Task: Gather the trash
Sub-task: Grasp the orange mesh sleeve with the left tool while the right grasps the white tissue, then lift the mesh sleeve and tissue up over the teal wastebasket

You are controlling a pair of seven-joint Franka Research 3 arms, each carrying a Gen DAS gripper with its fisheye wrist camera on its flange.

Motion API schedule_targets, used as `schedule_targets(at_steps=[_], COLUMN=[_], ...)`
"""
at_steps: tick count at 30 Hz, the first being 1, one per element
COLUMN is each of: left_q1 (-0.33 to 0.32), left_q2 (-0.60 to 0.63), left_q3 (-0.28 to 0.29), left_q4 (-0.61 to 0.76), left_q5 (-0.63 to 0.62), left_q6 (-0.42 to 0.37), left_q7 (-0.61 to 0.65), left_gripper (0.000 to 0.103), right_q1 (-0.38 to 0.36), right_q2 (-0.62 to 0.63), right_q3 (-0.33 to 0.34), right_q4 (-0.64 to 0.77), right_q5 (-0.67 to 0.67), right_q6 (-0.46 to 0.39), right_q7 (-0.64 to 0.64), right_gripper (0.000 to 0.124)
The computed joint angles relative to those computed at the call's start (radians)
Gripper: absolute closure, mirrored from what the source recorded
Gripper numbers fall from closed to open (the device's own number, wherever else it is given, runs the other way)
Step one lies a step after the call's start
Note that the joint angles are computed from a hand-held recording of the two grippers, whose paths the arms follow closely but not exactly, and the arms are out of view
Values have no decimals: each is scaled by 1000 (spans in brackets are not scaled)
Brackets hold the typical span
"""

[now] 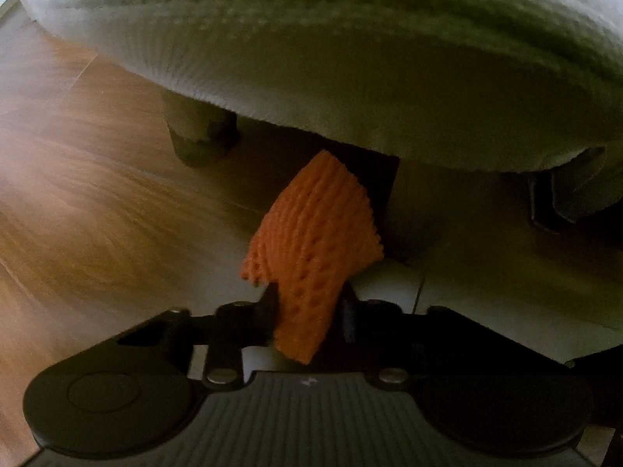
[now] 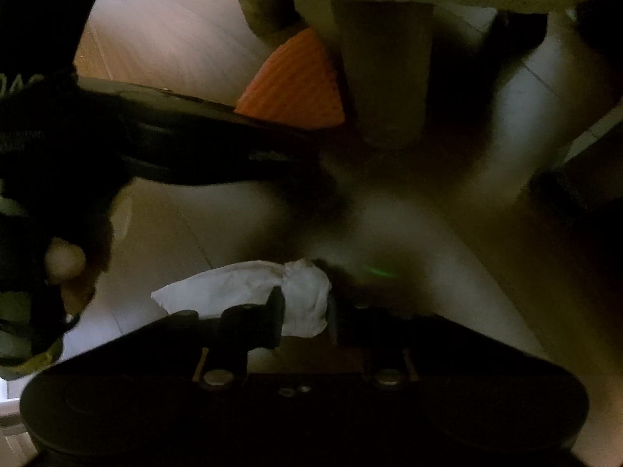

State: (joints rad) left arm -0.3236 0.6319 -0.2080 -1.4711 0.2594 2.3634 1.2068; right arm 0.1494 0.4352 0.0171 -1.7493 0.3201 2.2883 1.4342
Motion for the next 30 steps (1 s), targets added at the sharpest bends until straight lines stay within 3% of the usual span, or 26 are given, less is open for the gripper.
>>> schedule_targets(at_steps=[11,19,30], left_q1=[27,50,17], left_q2=[-132,-313,-480], left_q3=[-34,-63,-67], left_q4=[-113,-215,-148], left_q5=[-62,-140,-142], left_q6=[-64,-118,-164], left_q7=[16,83,165], left_gripper=[82,82,82], right_q1=[6,-18,-91], right_q2=[-162,-396,-728], right_q3=[-32,-47,-15], right_q4=[-159,-313,-417], right_q5=[-75,-172,-302], right_q6=[80,96,84], right_q7=[47,88,212], right_gripper=[105,105,105])
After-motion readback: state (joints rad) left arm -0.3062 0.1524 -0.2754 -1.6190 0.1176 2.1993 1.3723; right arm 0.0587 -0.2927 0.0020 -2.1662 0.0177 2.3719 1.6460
